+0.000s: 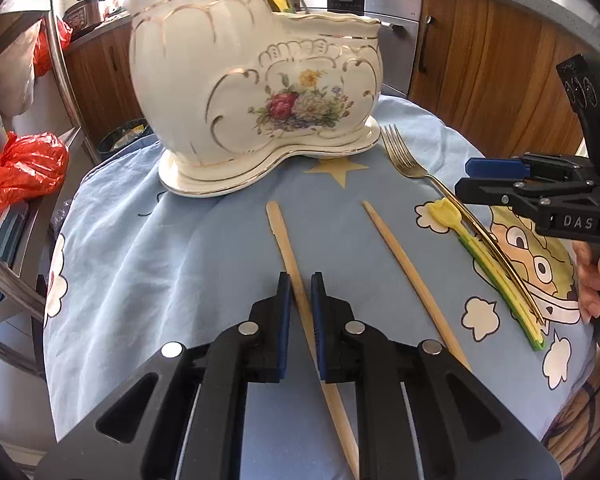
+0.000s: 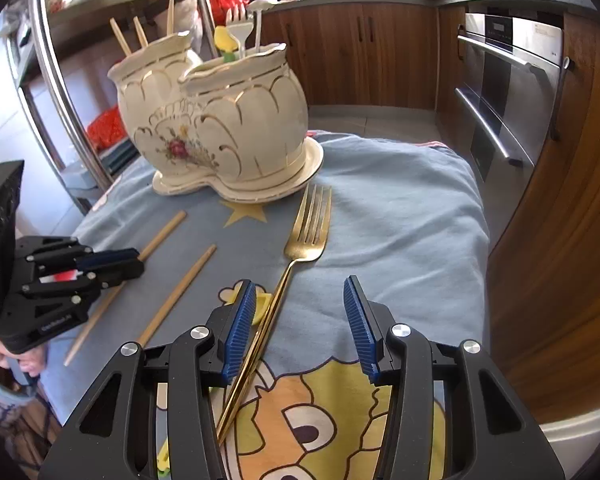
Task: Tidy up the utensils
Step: 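Move the left tool to a chopstick while the right tool moves to a gold fork, then grasp the chopstick with the left tool while the right tool grasps the gold fork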
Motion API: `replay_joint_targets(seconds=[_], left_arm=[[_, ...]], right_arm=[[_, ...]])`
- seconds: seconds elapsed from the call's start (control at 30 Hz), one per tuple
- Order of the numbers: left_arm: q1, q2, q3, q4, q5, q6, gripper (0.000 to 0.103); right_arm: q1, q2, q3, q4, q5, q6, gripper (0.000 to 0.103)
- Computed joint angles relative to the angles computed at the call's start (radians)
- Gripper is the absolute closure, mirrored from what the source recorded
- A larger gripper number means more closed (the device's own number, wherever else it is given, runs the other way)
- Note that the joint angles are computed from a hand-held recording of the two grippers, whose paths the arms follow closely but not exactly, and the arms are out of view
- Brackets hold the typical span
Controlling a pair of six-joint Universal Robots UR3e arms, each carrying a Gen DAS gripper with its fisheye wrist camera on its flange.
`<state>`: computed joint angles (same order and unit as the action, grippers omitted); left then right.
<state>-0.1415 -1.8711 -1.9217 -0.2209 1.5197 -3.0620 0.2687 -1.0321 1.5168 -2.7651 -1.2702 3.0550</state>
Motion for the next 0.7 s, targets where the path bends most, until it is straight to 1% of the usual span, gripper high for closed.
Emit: replay_joint_targets(seconds=[0.03,0.07,0.13,0.17,0.23,0.3,0.33,0.43,0.5,0.63,0.7], left_arm=[[0.003,0.002,-0.003,0.001,-0.004,-0.004,0.091],[0.012,0.014,-0.016,0.002,-0.013,-0.003,0.091],[0.021,0.021,-0.024,0.003,-0.025,-0.005,0.091],[0.029,0.031,-0.034,0.003,-0.033,-0.005,0.091],[0.038,0.035,-0.038,0.002,-0.042,-0.003,0.091],[0.051,0.054,-0.058,0.001,-0.054,0.004,0.091],[0.054,0.058,-0.063,0.001,-0.058,0.005,0.091],[0.063,0.07,-0.081,0.005,-0.065,0.019,0.091],[0.075,0.081,-0.093,0.002,-0.076,0.03,0.091],[0.097,0.111,-0.123,-0.003,-0.086,0.057,0.091],[0.104,0.124,-0.124,-0.026,-0.08,0.072,0.091]], right_arm=[[0.003,0.003,-0.008,0.011,-0.001,-0.003,0.064],[0.008,0.008,-0.02,0.032,-0.003,-0.009,0.066],[0.019,0.016,-0.039,0.06,-0.015,-0.02,0.075],[0.026,0.018,-0.044,0.066,-0.022,-0.029,0.077],[0.035,0.017,-0.044,0.067,-0.033,-0.045,0.084],[0.034,0.01,-0.035,0.068,-0.028,-0.054,0.088],[0.029,0.004,-0.027,0.07,-0.019,-0.057,0.089],[-0.021,-0.012,0.005,0.083,0.075,-0.034,0.091],[-0.035,-0.014,0.009,0.094,0.101,-0.031,0.091],[-0.024,-0.033,-0.006,0.15,0.049,-0.063,0.091],[-0.013,-0.034,-0.049,0.222,0.01,-0.088,0.091]])
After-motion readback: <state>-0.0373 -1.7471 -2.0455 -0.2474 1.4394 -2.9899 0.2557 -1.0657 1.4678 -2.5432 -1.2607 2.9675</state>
